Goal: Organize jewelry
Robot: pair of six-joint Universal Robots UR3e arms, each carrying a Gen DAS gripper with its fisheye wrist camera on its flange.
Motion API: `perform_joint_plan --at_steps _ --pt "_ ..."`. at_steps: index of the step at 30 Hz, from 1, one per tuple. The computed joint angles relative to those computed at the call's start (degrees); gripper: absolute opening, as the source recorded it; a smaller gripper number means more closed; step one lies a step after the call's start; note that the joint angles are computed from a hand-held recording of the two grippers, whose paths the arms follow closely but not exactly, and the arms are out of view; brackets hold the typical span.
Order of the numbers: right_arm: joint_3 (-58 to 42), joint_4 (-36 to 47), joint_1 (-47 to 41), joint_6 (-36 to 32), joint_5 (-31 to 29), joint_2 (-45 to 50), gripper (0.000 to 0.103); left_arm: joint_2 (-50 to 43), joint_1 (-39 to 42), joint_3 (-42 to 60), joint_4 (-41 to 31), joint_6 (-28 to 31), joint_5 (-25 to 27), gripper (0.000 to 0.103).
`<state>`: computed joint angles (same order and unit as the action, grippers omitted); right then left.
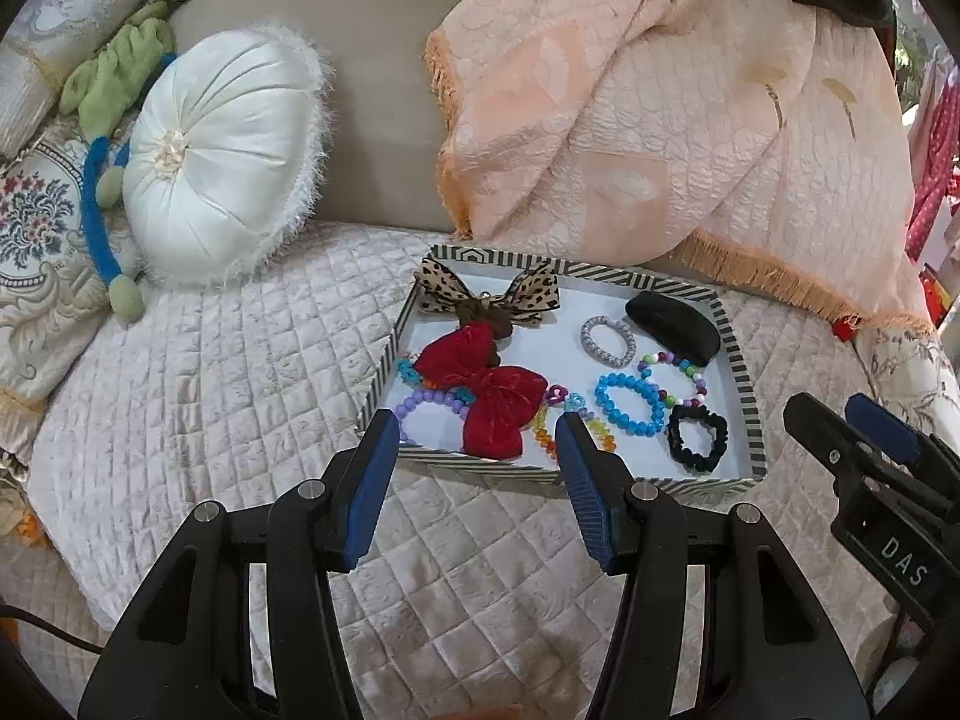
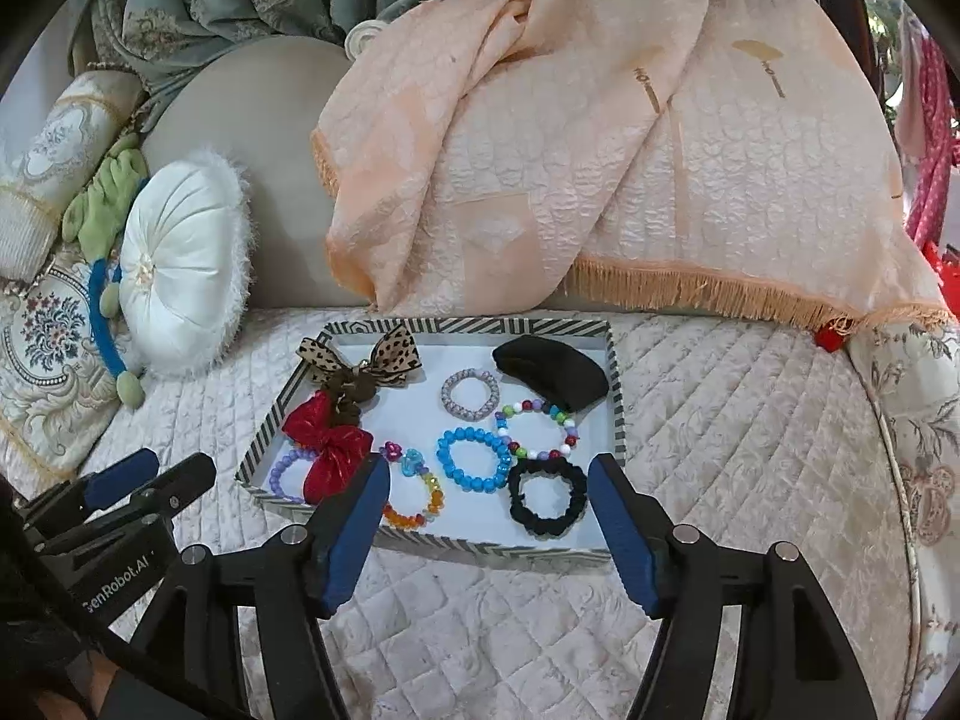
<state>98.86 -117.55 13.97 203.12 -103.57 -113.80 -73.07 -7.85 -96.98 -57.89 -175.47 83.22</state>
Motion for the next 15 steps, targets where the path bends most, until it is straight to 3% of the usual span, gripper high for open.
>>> perform_joint_plan --at_steps 15 --pt "-2.04 1.59 3.59 1.55 -3.53 1.78 0.067 1.11 -0.18 0.1 0.44 0.06 1.03 0.054"
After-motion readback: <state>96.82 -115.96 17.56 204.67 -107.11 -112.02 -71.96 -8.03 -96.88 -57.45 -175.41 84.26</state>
